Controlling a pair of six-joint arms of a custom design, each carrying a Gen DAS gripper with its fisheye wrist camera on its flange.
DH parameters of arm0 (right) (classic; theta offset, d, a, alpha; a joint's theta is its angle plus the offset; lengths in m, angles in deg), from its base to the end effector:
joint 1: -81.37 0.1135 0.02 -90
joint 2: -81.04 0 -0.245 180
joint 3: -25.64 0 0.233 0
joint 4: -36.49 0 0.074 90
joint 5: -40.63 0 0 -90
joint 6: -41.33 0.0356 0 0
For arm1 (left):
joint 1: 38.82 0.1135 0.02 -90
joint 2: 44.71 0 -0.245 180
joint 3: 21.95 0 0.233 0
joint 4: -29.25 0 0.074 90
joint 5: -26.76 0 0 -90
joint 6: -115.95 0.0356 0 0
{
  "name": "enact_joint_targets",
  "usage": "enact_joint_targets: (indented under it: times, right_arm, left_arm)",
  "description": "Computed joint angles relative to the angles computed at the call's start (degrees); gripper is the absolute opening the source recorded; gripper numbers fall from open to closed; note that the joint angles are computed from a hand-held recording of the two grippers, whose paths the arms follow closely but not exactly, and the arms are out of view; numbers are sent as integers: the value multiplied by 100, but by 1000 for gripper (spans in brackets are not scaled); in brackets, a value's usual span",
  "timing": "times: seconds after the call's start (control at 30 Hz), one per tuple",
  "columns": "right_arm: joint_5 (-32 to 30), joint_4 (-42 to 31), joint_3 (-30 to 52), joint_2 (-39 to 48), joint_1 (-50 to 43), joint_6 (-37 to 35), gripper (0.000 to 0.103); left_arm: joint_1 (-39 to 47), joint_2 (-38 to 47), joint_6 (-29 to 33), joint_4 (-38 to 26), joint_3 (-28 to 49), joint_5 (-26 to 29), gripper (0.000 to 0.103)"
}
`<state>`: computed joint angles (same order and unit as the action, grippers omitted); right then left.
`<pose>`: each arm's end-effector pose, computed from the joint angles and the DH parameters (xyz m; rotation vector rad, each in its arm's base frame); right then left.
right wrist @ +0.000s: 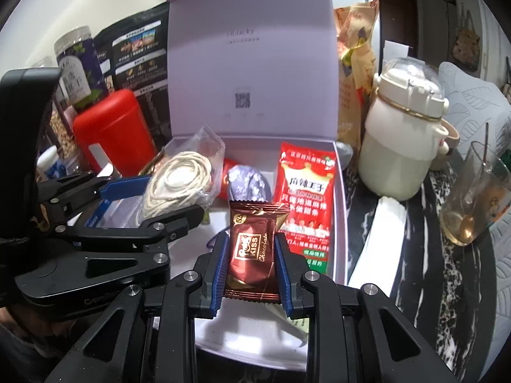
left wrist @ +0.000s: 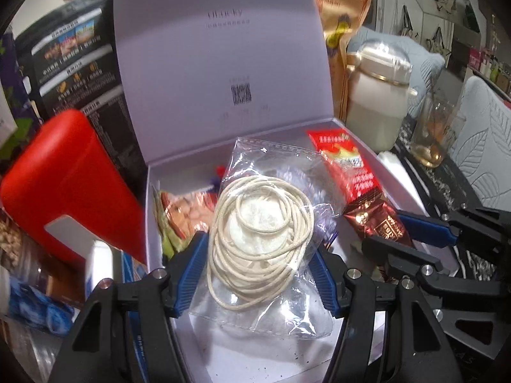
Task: Organize soft objects
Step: 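Lower the chocolate packet and cord bag into the lavender box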
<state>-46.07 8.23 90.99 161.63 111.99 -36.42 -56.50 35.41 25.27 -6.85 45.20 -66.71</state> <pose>0.2456 0.1430 0.2186 -0.3462 2.3231 0.3058 0.2644 -0.0820 0.2198 0.3315 2.4036 -0.0719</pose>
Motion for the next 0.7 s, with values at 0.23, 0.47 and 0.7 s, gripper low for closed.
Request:
enact_joint_targets:
  times: [0.23, 0.47, 0.7]
  right_arm:
    - [-179, 7, 9, 239, -67, 44, 28]
    - [-271, -96, 79, 386, -193, 76, 28]
    - [-196, -243, 209, 511, -155, 38, 28]
  left_arm:
    - [-33, 352, 59, -121, 149, -148, 62]
    - [-42, 714, 64, -541, 453, -6, 62]
    - [21, 735, 92, -744, 510, 29, 62]
